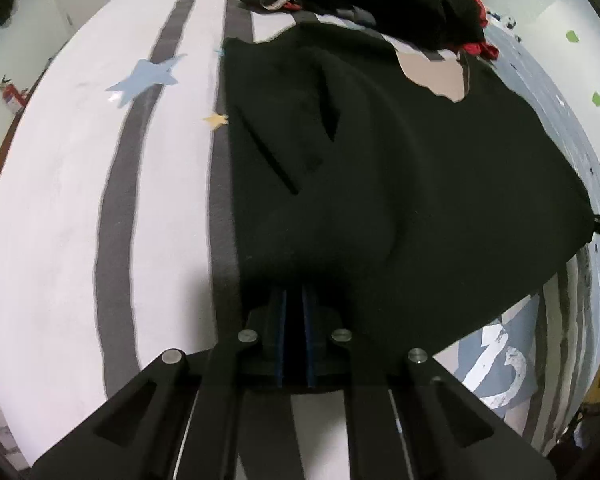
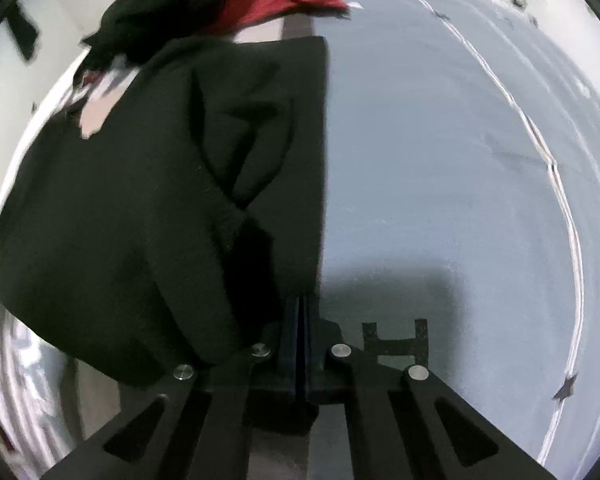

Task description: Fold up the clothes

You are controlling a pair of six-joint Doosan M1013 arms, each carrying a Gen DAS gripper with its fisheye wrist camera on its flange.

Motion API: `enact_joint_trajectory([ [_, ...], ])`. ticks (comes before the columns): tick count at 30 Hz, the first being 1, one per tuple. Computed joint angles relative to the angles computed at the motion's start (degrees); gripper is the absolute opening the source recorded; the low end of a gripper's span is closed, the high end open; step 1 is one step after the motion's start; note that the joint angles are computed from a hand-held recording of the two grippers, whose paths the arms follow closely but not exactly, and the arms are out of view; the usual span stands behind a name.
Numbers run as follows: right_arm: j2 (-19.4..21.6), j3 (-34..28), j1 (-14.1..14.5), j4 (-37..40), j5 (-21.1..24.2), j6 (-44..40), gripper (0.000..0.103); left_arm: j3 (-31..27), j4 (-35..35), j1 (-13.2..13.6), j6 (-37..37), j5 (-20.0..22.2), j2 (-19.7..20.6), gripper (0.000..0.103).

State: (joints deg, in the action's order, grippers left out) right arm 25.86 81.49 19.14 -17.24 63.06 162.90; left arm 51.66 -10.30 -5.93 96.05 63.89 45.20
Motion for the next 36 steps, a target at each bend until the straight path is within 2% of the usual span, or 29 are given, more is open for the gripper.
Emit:
enact_joint_trajectory([
  [7, -3.0, 3.5, 0.3, -0.7, -2.8, 2.4, 0.001, 3.4, -1.5, 0.9, 0.5, -2.0, -2.8, 0.005],
  [11, -5.2, 6.3, 0.1, -0.5, -7.8, 6.1, 0.002, 3.5, -0.5, 0.1, 0.3, -2.8, -2.4, 0.005],
  [13, -5.5, 6.4, 0.4, -0.9, -7.4, 7.7, 0.007, 3.2, -1.2, 0.2, -1.3, -2.6, -2.1, 0.005],
  [18, -6.9, 8.1, 1.3, -5.3, -12.1, 15.3, 0.032, 2.9, -2.4, 0.3, -2.9, -2.0, -1.4, 0.006],
  [21, -7.2, 8.3, 1.9, -7.5, -13.6, 17.8, 0.033, 3.1, -2.4, 0.2, -2.4, -2.0, -1.4, 0.006],
  [23, -7.7, 9.1, 2.1, -7.8, -16.4, 18.3, 0.035, 3.1, -2.3, 0.1, -2.2, -1.9, -1.2, 0.006],
  [24, -7.2, 8.6, 1.9, -6.5, -16.6, 16.3, 0.036, 2.9, -2.2, 0.0, -2.1, -1.8, -1.1, 0.006],
  [26, -5.3, 6.4, 1.6, -3.6, -14.1, 11.0, 0.036, 2.5, -1.9, -0.2, -1.6, -1.2, -0.7, 0.006],
  [28, -4.3, 5.8, 1.0, -1.6, -14.4, 9.4, 0.036, 2.2, -1.0, -0.4, -1.3, -0.7, -0.3, 0.006],
  [31, -5.3, 6.8, 0.9, -4.3, -15.1, 13.6, 0.036, 1.8, -0.4, -0.6, -1.1, -0.4, -0.1, 0.006],
  [34, -7.3, 8.9, 1.3, -8.7, -17.6, 21.3, 0.036, 2.0, -0.6, -0.6, -0.9, -0.5, -0.2, 0.006],
  [36, -7.7, 9.0, 1.6, -8.3, -19.6, 18.9, 0.036, 2.2, -0.7, -0.5, -0.6, -0.7, -0.3, 0.006],
])
